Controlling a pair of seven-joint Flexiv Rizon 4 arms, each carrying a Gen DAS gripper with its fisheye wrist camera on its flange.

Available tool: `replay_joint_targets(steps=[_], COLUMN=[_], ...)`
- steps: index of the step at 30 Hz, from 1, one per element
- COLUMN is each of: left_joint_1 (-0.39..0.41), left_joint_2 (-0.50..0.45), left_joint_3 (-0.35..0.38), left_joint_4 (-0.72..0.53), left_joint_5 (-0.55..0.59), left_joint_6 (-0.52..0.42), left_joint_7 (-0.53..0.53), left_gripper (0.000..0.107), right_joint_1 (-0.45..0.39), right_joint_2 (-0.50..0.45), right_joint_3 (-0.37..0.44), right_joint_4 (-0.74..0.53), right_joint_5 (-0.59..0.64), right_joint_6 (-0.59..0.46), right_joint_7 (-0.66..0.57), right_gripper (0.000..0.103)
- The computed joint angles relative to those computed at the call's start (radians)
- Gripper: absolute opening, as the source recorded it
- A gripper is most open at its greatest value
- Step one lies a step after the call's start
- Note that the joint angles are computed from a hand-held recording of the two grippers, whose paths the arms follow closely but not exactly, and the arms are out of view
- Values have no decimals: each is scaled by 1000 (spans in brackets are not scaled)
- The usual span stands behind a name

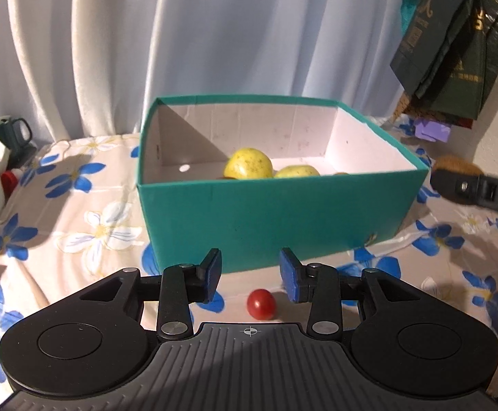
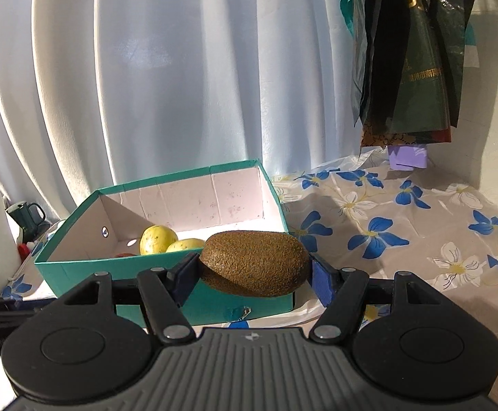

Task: Organize fruits
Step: 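Carry the tomato and the kiwi over the teal box with both grippers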

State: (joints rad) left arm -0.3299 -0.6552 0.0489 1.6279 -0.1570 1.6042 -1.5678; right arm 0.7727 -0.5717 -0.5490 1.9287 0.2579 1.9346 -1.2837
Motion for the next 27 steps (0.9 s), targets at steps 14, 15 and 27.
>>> replay_joint_targets(steps=[14, 15, 27], left_joint_1=[-38, -31, -88], left_joint_2=[-87, -88, -33], left_joint_3=[64, 57, 159], left_joint_4=[-107, -107, -196], left_joint_5=[71, 75, 109], left_joint_6=[-153, -151, -201], left_joint_7=[-57, -56, -208], left_gripper=[29, 29, 29], right_joint_1=[56, 58, 66], right_joint_2=[9, 8, 2], right_joint_3=[-69, -72, -89], right_joint_4=[5, 5, -14], right_joint_5=[51, 53, 66], right_joint_6=[9, 9, 28], right_joint_7=[-23, -21, -29], right_gripper=[68, 68, 68])
